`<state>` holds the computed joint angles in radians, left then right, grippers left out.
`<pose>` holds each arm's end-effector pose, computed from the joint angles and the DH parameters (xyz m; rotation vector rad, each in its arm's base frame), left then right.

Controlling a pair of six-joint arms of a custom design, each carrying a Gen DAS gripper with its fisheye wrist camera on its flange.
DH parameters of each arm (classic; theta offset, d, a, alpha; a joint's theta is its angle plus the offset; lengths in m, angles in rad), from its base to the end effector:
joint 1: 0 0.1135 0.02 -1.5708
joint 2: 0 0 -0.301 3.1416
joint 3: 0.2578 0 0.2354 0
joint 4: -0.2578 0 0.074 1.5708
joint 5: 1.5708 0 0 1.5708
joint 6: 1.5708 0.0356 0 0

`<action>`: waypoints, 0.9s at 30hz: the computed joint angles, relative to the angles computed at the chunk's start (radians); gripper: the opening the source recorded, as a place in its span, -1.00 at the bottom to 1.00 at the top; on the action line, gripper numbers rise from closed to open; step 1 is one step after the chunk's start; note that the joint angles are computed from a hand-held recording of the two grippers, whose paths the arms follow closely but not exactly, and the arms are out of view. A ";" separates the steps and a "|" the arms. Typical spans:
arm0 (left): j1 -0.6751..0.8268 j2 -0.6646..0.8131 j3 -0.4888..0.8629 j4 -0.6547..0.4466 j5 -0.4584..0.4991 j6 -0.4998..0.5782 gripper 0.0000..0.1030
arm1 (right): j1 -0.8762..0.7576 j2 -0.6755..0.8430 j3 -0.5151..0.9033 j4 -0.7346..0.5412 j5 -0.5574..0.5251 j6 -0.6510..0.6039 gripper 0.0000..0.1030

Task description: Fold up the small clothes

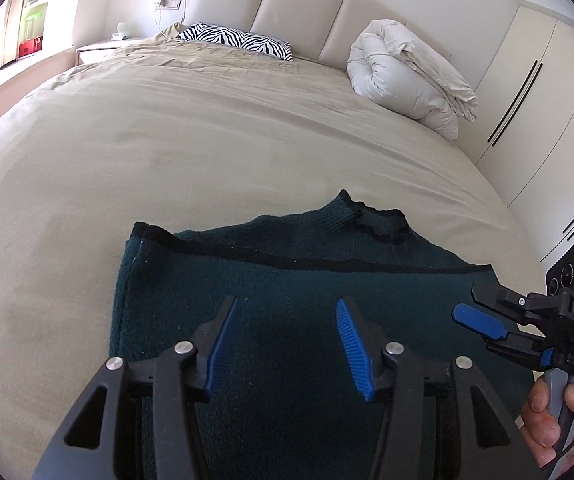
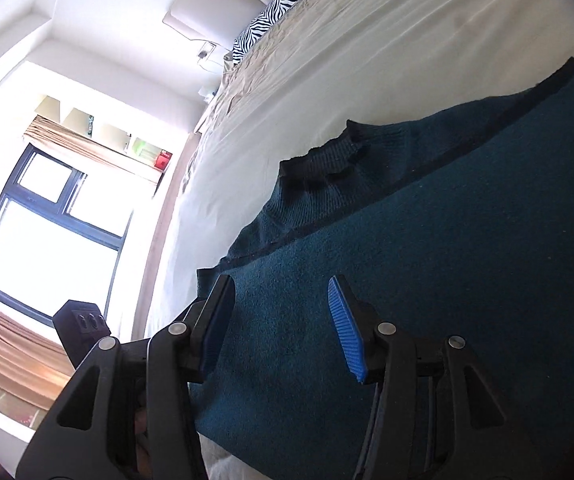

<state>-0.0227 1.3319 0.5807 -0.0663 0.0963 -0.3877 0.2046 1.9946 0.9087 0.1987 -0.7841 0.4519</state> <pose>0.2308 -0.0087 0.2146 -0.3914 2.3737 -0.3073 0.3529 0.0989 0.1375 -0.0558 2.4900 1.2470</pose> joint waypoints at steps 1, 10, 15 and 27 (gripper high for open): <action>0.015 0.040 0.002 0.012 0.008 0.008 0.03 | 0.013 0.041 0.027 0.012 -0.005 0.025 -0.06; 0.074 0.116 -0.070 0.164 0.068 0.061 0.05 | -0.210 0.226 0.005 0.328 -0.137 0.245 -0.41; 0.045 0.126 -0.068 0.178 0.030 0.072 0.12 | -0.377 0.241 -0.006 0.370 -0.131 0.264 -0.45; -0.333 -0.161 -0.089 -0.123 -0.210 -0.158 0.18 | -0.363 -0.119 -0.324 0.224 -0.223 -0.007 -0.33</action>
